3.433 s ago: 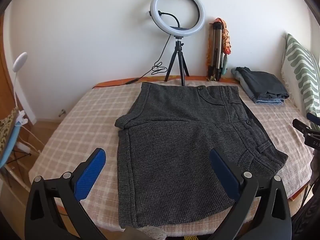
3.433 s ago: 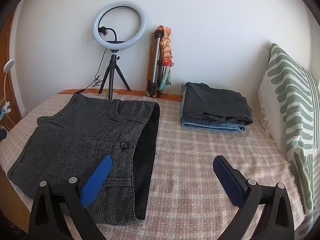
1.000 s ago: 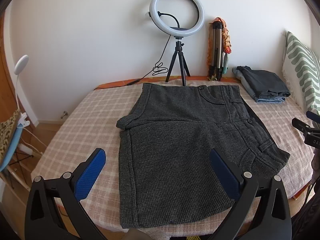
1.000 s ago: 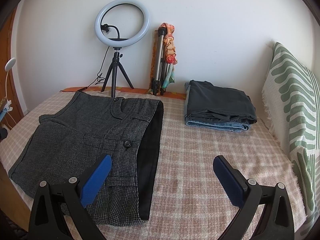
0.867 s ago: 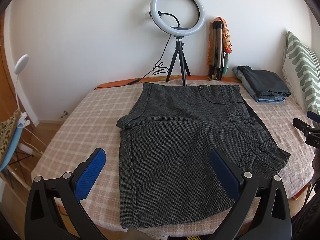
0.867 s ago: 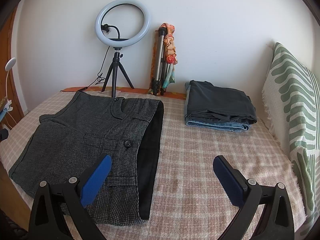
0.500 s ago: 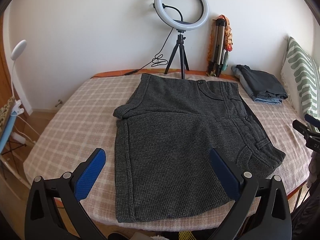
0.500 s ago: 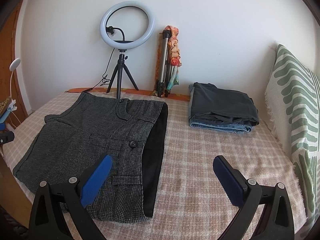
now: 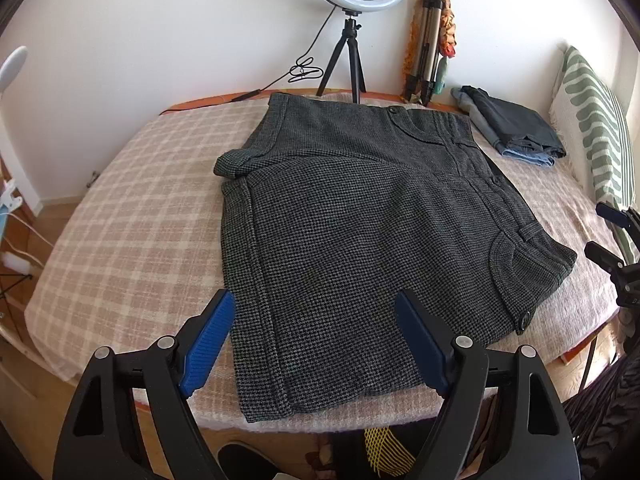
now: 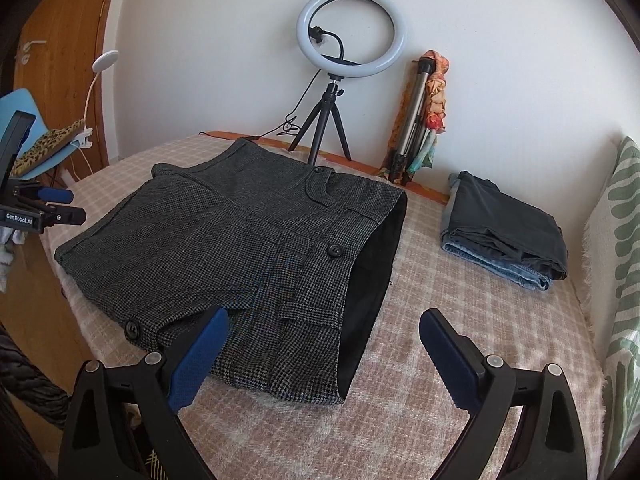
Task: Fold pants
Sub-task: 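Grasp the shorts' leg hem with the left tool while the right tool grasps the other hem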
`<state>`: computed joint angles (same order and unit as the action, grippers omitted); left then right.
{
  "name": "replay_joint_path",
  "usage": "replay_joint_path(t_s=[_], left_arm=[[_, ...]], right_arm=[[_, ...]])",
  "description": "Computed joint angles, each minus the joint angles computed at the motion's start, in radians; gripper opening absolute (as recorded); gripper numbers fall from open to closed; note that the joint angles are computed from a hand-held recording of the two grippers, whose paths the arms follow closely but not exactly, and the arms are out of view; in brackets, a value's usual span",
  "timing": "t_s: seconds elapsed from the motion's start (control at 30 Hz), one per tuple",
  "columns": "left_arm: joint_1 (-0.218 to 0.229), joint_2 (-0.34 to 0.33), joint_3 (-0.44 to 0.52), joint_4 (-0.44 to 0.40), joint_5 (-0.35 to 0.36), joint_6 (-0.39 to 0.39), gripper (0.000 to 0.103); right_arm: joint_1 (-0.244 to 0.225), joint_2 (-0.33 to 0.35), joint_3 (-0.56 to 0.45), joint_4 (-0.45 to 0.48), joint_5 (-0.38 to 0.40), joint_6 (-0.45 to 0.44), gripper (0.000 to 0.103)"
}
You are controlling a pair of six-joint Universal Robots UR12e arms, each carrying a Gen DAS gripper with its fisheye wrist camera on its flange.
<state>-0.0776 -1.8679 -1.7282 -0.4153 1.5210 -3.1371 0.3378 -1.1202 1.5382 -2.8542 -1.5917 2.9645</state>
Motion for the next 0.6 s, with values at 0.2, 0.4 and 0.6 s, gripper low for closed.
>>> replay_joint_path(t_s=[0.2, 0.4, 0.6], left_arm=[[-0.007, 0.015, -0.009, -0.064, -0.003, 0.135, 0.072], [-0.01, 0.014, -0.001, -0.139, -0.031, 0.217, 0.065], [-0.016, 0.006, 0.008, -0.162, -0.063, 0.275, 0.065]], right_arm=[[0.012, 0.0, 0.007, 0.088, 0.067, -0.249, 0.084], [0.028, 0.019, -0.02, 0.189, 0.04, -0.346, 0.069], [0.054, 0.051, -0.045, 0.192, -0.07, -0.401, 0.047]])
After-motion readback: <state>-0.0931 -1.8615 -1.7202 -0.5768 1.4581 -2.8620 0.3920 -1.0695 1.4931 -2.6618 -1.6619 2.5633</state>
